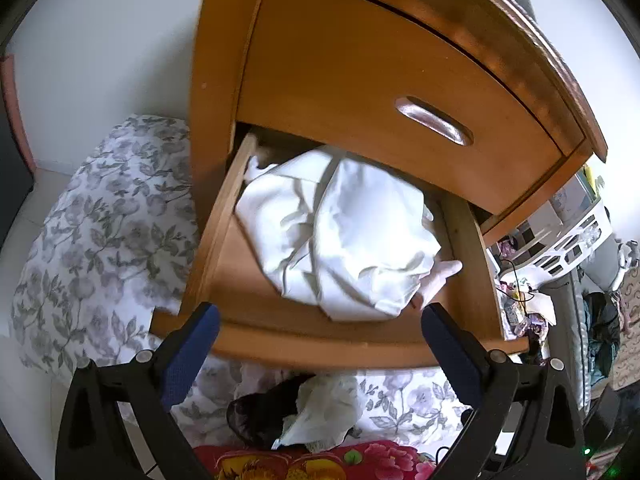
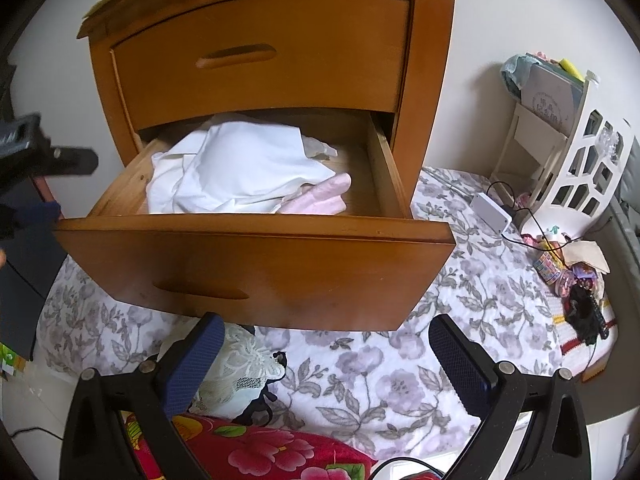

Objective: Take underwear out of drawer
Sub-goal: 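Withdraw the open left gripper and reach into the drawer toward the white garment, then close the left gripper on the white garment in the drawer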

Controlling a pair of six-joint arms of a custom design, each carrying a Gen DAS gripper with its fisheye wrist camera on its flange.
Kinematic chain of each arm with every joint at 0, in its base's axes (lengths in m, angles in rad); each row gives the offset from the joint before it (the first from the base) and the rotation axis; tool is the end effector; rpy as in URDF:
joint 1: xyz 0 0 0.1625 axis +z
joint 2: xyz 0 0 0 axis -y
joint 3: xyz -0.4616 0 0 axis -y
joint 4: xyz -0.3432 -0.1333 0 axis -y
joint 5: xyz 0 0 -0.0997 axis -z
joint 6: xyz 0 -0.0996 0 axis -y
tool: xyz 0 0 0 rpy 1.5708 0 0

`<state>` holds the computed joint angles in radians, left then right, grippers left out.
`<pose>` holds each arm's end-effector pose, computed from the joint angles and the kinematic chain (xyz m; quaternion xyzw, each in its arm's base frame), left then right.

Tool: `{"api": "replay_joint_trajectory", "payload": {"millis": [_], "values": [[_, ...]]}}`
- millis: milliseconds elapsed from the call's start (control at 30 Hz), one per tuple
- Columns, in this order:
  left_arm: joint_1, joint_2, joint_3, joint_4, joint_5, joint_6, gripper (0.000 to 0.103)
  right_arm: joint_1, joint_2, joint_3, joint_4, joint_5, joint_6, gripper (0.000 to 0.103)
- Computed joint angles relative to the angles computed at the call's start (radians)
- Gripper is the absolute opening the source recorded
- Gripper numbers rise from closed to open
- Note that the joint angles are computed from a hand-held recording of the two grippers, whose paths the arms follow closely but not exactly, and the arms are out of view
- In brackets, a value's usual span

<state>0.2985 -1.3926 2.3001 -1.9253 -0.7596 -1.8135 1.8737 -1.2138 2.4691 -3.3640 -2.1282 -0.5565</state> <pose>-0.2664 -0.2970 0.2356 -0.1325 0.8806 -0.3724 0.2613 0.1953 -0.3546 0.2472 0.3197 -0.8730 0.2199 0.2954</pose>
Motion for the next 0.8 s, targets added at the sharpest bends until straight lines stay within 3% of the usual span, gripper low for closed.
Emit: {"api": "replay_joint_trajectory", "payload": {"millis": [133,367,567,800], "values": [[0.074,0.007,-0.005,-0.124,-0.008,0.134,0.1,-0.014,0.017,-0.011,-0.002,-0.001,0.0,0.103],[0.191,0.064,-0.055,-0.207,-0.051,0.292,0.1,-0.032,0.042,-0.024,0.0,-0.001,-0.005,0.103],[0.283,0.11,-0.07,-0.31,-0.11,0.382,0.1,-0.046,0.061,-0.032,0.0,-0.003,-0.008,0.103],[0.38,0.176,-0.119,-0.347,-0.209,0.459,0.1,-0.064,0.076,-0.038,-0.002,-0.003,-0.012,0.103]]}}
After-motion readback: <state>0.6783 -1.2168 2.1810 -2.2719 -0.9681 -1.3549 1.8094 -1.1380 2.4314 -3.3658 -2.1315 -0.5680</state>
